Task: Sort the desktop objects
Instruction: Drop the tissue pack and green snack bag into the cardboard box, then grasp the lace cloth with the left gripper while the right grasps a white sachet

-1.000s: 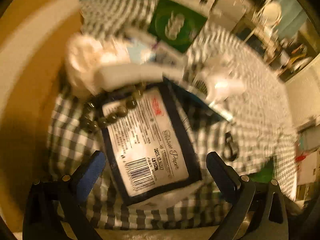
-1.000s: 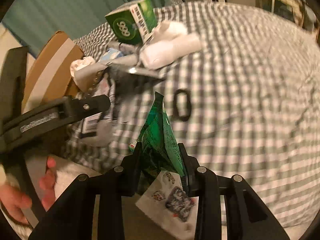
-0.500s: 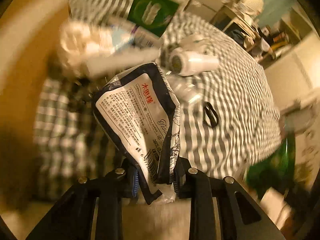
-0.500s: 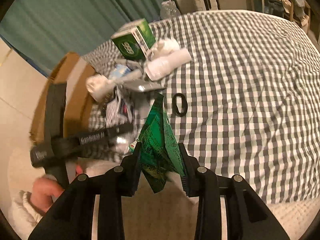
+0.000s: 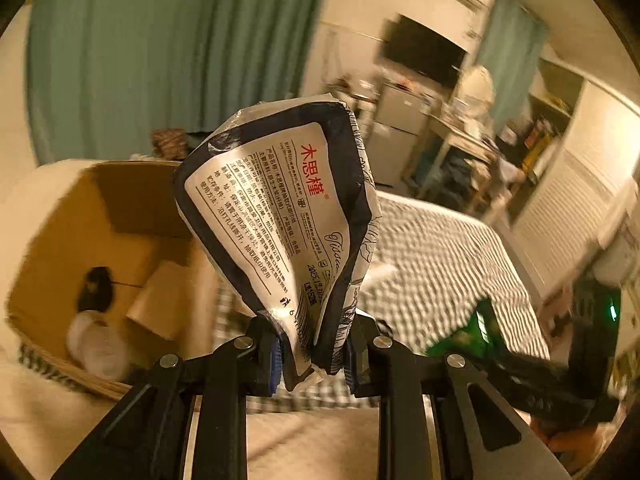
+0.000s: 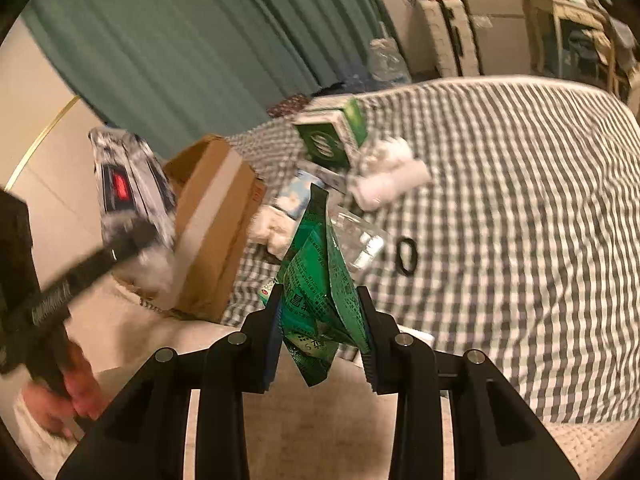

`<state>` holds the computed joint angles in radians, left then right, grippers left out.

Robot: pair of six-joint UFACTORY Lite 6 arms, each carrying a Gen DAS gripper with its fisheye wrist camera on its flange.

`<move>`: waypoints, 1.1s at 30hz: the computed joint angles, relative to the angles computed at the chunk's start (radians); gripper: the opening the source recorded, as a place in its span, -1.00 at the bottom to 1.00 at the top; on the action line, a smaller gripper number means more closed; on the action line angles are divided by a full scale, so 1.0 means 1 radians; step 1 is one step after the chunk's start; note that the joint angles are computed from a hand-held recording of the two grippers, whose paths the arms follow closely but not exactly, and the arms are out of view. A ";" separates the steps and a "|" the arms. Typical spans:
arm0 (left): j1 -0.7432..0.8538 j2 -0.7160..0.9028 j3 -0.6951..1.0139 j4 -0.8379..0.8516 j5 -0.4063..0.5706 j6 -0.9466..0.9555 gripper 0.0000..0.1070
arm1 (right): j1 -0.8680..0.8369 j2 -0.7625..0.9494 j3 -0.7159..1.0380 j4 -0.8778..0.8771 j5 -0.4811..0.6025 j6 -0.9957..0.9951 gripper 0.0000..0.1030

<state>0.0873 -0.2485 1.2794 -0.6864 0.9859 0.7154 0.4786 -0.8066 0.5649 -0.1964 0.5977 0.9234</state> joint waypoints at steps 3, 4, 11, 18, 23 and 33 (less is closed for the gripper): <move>0.172 0.063 0.083 0.046 -0.035 0.102 -0.56 | 0.076 0.172 0.137 -0.052 -0.058 0.043 -0.36; 0.195 0.075 0.092 0.062 -0.051 0.115 -0.56 | 0.076 0.233 0.186 -0.021 -0.085 0.010 -0.36; 0.248 0.256 0.136 0.108 -0.095 0.093 -0.56 | 0.144 0.913 0.859 0.086 -0.192 -0.207 -0.36; 0.183 0.343 0.163 0.365 -0.183 -0.182 0.93 | 0.123 1.324 1.379 0.104 -0.050 -0.211 0.36; 0.091 0.256 0.089 0.672 -0.290 -0.430 0.93 | 0.061 1.061 1.062 -0.182 -0.177 0.063 0.69; -0.112 0.009 -0.121 0.506 -0.381 -0.358 0.93 | 0.029 0.155 0.039 -0.587 0.109 0.442 0.69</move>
